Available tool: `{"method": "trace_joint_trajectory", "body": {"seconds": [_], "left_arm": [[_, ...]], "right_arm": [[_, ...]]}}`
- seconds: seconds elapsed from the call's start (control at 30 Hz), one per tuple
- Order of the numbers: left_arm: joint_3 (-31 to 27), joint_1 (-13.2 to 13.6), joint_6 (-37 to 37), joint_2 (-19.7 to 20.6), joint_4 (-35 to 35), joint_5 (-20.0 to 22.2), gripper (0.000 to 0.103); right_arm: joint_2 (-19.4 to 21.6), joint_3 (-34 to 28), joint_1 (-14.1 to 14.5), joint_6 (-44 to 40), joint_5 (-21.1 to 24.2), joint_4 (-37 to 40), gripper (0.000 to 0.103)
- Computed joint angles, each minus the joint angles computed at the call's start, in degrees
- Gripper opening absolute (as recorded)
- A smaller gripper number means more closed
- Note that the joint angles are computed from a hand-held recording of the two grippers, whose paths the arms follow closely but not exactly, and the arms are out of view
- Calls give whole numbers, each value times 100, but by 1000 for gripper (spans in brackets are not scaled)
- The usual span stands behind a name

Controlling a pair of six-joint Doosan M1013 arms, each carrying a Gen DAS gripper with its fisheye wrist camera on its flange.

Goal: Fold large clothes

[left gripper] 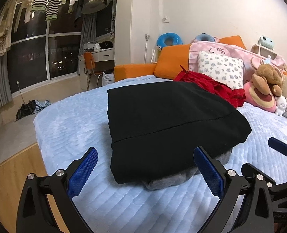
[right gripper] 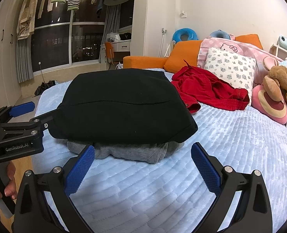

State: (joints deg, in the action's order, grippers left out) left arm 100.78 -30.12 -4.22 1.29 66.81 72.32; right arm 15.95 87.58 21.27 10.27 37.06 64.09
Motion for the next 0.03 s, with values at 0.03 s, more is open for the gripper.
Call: {"method": "trace_joint_trajectory", "body": {"seconds": [0.03], "left_arm": [[-19,-1,27,22,2,34,100]], "right_arm": [[0,2,3,-9,-2,4,98]]}}
